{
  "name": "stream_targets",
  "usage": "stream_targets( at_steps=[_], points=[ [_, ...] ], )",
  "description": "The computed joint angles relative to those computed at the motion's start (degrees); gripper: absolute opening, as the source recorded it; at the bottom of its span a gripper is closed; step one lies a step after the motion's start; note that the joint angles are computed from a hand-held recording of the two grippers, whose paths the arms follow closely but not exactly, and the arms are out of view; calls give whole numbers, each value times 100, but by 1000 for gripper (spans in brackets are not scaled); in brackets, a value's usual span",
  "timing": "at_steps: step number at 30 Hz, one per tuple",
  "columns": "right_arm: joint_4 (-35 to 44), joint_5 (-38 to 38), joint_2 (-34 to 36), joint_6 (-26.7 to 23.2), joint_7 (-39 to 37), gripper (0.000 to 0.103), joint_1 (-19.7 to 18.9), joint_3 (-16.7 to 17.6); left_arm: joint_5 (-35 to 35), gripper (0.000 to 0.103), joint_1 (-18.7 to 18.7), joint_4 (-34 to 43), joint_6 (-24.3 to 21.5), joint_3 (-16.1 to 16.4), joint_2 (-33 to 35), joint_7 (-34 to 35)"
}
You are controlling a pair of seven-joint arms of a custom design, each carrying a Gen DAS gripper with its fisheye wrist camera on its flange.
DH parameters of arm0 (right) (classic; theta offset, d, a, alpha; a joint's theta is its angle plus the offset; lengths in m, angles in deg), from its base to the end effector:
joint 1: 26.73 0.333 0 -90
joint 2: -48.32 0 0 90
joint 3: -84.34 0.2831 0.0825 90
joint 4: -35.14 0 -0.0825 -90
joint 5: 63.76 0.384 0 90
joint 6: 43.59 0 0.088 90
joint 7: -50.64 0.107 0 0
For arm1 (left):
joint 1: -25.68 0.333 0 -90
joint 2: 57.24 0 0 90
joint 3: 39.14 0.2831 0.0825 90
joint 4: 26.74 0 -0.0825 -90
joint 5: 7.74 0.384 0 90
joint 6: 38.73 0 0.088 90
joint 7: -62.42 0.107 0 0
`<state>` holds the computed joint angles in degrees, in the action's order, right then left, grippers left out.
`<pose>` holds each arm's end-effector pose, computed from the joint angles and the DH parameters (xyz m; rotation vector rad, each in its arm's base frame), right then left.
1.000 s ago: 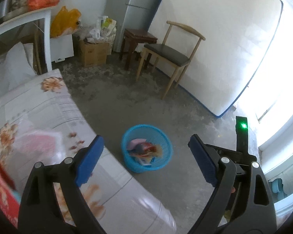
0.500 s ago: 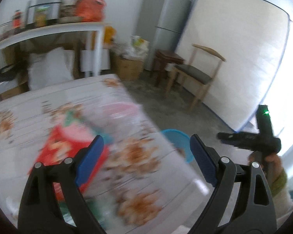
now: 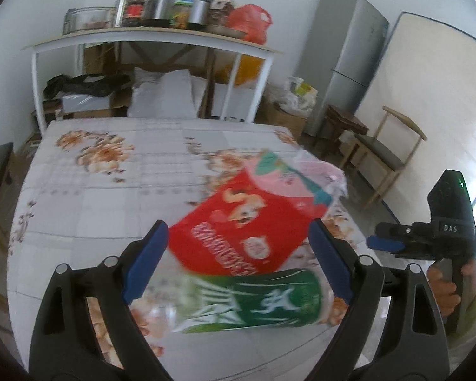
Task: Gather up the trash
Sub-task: 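Move both open tools back to the table toward the red snack bag, then grasp the red snack bag edge with the right tool and lift it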
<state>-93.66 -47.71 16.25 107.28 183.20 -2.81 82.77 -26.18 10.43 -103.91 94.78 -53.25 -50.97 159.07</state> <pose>0.4189 0.1617 0.6611 -1.0782 1.8853 0.0558 0.5452 -0.2997 0.7329 -1.3491 2.2779 -1.3014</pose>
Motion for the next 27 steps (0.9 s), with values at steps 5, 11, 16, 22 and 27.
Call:
stream_targets(
  at_steps=[5, 11, 16, 22, 27],
  points=[
    [493, 382, 861, 273, -5, 61, 171, -34, 63, 86, 98, -248, 66, 93, -105, -160],
    [921, 598, 1552, 228, 164, 61, 2, 103, -120, 86, 276, -543, 146, 176, -260, -52],
    [1109, 619, 1894, 460, 177, 54, -125, 240, -331, 86, 399, -758, 62, 227, -387, 54],
    [1110, 660, 2075, 874, 108, 29, -161, 339, -520, 86, 454, -903, 96, 244, -461, 172],
    [1291, -107, 2146, 869, 241, 10, -312, 513, -505, 86, 451, -969, 166, 240, -490, 183]
  ],
)
